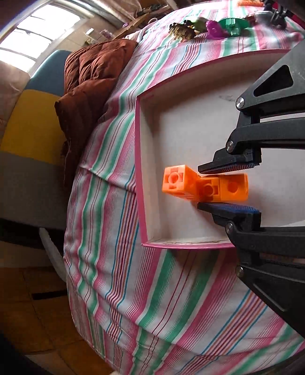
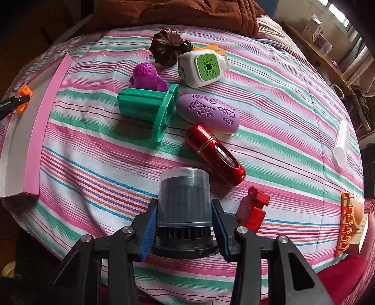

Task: Organize rigid objects
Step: 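Carry the orange blocks into the tray and open the left gripper, then carry the black cup into the tray and release it with the right gripper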

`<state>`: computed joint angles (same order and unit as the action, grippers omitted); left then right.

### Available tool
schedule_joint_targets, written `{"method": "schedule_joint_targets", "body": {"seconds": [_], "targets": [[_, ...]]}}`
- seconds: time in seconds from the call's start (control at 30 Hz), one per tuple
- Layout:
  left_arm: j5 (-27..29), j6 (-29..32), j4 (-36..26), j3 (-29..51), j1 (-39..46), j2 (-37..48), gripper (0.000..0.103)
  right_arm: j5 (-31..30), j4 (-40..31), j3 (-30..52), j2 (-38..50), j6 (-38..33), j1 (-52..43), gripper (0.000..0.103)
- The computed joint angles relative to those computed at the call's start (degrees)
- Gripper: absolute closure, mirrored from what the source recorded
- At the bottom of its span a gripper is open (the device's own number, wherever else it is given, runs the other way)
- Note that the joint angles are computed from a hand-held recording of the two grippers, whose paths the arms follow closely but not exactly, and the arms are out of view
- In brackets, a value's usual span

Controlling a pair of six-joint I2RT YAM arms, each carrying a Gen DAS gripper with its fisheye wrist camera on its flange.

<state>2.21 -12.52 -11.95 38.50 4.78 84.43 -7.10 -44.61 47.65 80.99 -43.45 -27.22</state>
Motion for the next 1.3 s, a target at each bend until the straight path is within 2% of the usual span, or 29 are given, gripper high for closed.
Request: {"method": "schedule_joint_targets", "body": {"seconds": [0.1,0.17,0.33,0.4,0.57,0.7,0.93,1.1,1.2,1.3], "targets": [[0.1,-0.5,0.2,0.6,0.6,0.7,0.079,0.0,-0.1,0.0,-0.1,-0.3,-0.2,0.059],[0.1,-0.2,0.5,-0.1,0.7,-0.2,0.075,0.0,0.0,0.3,0.2,-0.4,-0.3,0.059],[0.6,0.9,-0.3,-3.9,1.1,-7.2,0.052,-0.1,0.2,-0.4,-0.6,-0.3,0.1,0.059],[-0.3,0.2,-1.5,-6.2,0.7,-11.9,0.048,-0.2,0.3,-0.4,-0.6,-0.4,0.2,0.059],[-3.4,-0.9,-9.0,-12.1,-3.2,-28.2,0.048,-1.7,0.6,-0.7,-1.3,-1.2,-0.6,0.059],[-8.2,-4.6,-17.2,-14.9,-9.3,-39.7,0.041,-2.9,0.8,-1.3,-2.5,0.0,0.8,0.059],[-13.9,-13.0,-27.6,-15.7,-19.7,-49.8,0.040,-12.2,-8.3,-1.0,-9.6,-0.6,0.5,0.059],[-17.8,-16.2,-31.7,-15.3,-24.3,-52.9,0.040,-16.4,-12.4,-0.5,-17.3,6.5,12.4,0.059],[-19.4,-17.1,-33.8,-15.1,-25.4,-55.2,0.040,-16.3,-10.0,-0.3,-17.8,14.5,24.0,0.059],[-18.0,-16.0,-35.5,-14.9,-23.0,-57.4,0.040,-14.2,-5.6,-0.6,-16.3,22.3,35.9,0.059]]}}
